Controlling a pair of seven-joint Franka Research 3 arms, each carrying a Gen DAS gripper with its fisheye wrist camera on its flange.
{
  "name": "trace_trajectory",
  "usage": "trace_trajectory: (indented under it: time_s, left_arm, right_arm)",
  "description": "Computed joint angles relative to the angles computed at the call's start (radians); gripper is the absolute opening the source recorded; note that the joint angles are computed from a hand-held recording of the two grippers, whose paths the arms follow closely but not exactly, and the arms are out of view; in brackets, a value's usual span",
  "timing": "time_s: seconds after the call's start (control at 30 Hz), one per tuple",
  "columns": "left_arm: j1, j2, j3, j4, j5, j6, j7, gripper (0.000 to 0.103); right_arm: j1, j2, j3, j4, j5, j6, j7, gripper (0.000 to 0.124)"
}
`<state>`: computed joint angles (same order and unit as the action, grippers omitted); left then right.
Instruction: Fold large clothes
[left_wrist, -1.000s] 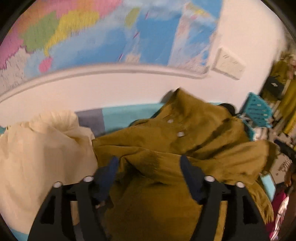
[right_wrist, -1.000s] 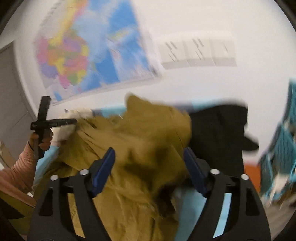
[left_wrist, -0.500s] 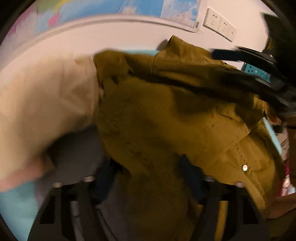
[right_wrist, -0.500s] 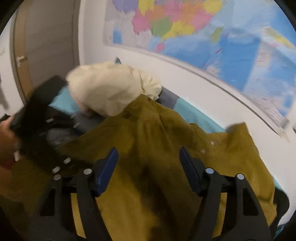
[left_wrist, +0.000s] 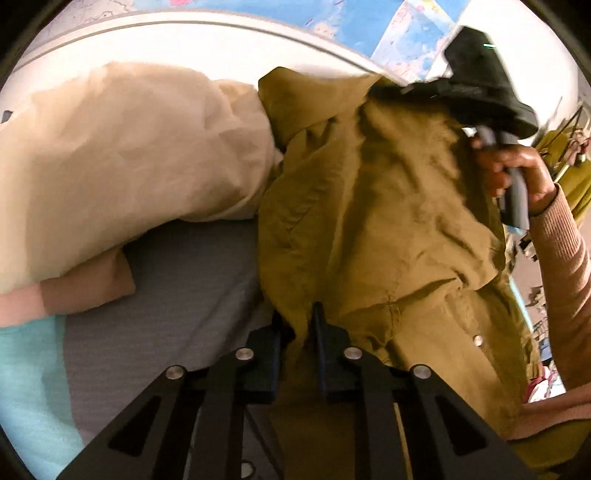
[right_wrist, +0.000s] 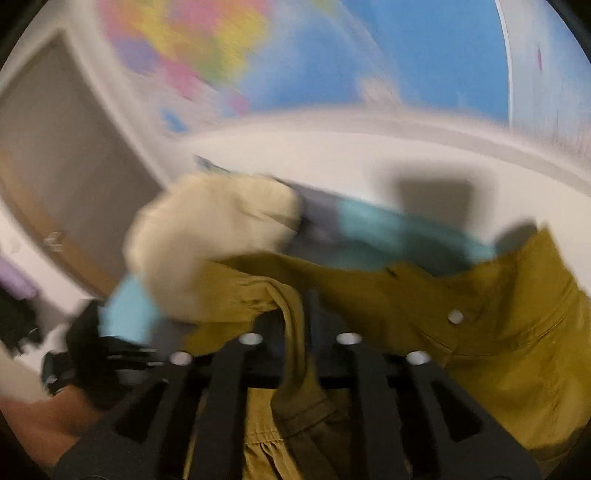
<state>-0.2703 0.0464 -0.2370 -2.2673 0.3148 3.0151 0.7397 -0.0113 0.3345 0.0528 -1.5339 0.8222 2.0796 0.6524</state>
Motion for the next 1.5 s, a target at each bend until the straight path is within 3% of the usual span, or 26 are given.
trace_trajectory:
  time_s: [0.07, 0.13, 0.2, 0.27, 0.37, 0.43, 0.57, 0.67, 0.7, 0.73, 0.83, 0.93, 1.03, 1.13, 1.2, 1.27, 1.33, 1.43, 1.5]
  left_arm:
    - [-0.015, -0.012, 0.018, 0.015, 0.139, -0.057, -0.102, 0.025]
    - [-0.02, -0.029, 0.015, 0.037, 0.242, -0.117, -0.177, 0.032]
    - [-0.014, -0.043, 0.011, 0.057, 0.308, -0.105, -0.201, 0.05]
    - [-0.005, -0.053, 0.005, 0.085, 0.42, -0.097, -0.255, 0.063]
    - [-0.01, -0.002, -0.004, 0.208, 0.561, -0.166, -0.271, 0.064]
    - [-0.024, 0.071, -0.003, 0.314, 0.557, -0.202, -0.214, 0.064]
    - [-0.052, 0.224, 0.009, 0.499, 0.431, -0.273, -0.054, 0.064]
    - [-0.089, 0.344, 0.026, 0.648, 0.342, -0.4, 0.019, 0.064]
    - [-0.096, 0.371, 0.031, 0.681, 0.309, -0.436, 0.037, 0.064]
    - [-0.102, 0.389, 0.038, 0.704, 0.281, -0.466, 0.049, 0.064]
    - [-0.108, 0.405, 0.057, 0.713, 0.235, -0.511, 0.066, 0.064]
    - [-0.123, 0.418, 0.071, 0.733, 0.231, -0.541, 0.075, 0.064]
    - [-0.141, 0.453, 0.083, 0.785, 0.234, -0.586, 0.075, 0.064]
    - [-0.165, 0.463, 0.099, 0.806, 0.256, -0.608, 0.044, 0.064]
    - [-0.182, 0.446, 0.108, 0.791, 0.286, -0.612, 0.009, 0.064]
    - [-0.19, 0.402, 0.111, 0.733, 0.329, -0.572, -0.025, 0.067]
    - [-0.182, 0.348, 0.1, 0.658, 0.352, -0.499, -0.056, 0.069]
    - [-0.167, 0.29, 0.078, 0.565, 0.367, -0.405, -0.067, 0.072]
    - [-0.148, 0.28, 0.054, 0.524, 0.334, -0.374, -0.041, 0.073]
  right_arm:
    - [0.012, 0.013, -0.009, -0.005, -0.027, 0.029, 0.056, 0.038]
    - [-0.036, -0.048, 0.0, -0.081, 0.09, 0.046, -0.015, 0.06]
    - [-0.087, -0.169, -0.019, -0.204, 0.233, 0.053, -0.161, 0.065]
    - [-0.116, -0.259, -0.065, -0.294, 0.338, 0.021, -0.266, 0.077]
    - [-0.133, -0.409, -0.151, -0.453, 0.359, 0.093, -0.359, 0.082]
    - [-0.143, -0.465, -0.198, -0.532, 0.326, 0.166, -0.352, 0.084]
    - [-0.176, -0.469, -0.264, -0.617, 0.214, 0.215, -0.245, 0.089]
    - [-0.183, -0.425, -0.265, -0.635, 0.159, 0.245, -0.199, 0.087]
    - [-0.181, -0.417, -0.261, -0.641, 0.162, 0.248, -0.21, 0.071]
    - [-0.181, -0.411, -0.259, -0.645, 0.162, 0.258, -0.219, 0.038]
    - [-0.185, -0.405, -0.261, -0.639, 0.22, 0.274, -0.275, 0.02]
    - [-0.186, -0.416, -0.263, -0.636, 0.314, 0.294, -0.354, 0.018]
    - [-0.171, -0.375, -0.235, -0.625, 0.216, 0.371, -0.318, 0.024]
    - [-0.176, -0.362, -0.234, -0.617, 0.217, 0.364, -0.263, 0.031]
    - [-0.176, -0.41, -0.235, -0.654, 0.287, 0.421, -0.305, 0.053]
    - [-0.173, -0.476, -0.253, -0.7, 0.382, 0.448, -0.387, 0.056]
    - [-0.164, -0.513, -0.276, -0.717, 0.412, 0.393, -0.444, 0.056]
    - [-0.14, -0.548, -0.277, -0.74, 0.36, 0.315, -0.496, 0.055]
    - [-0.117, -0.53, -0.257, -0.737, 0.32, 0.324, -0.514, 0.054]
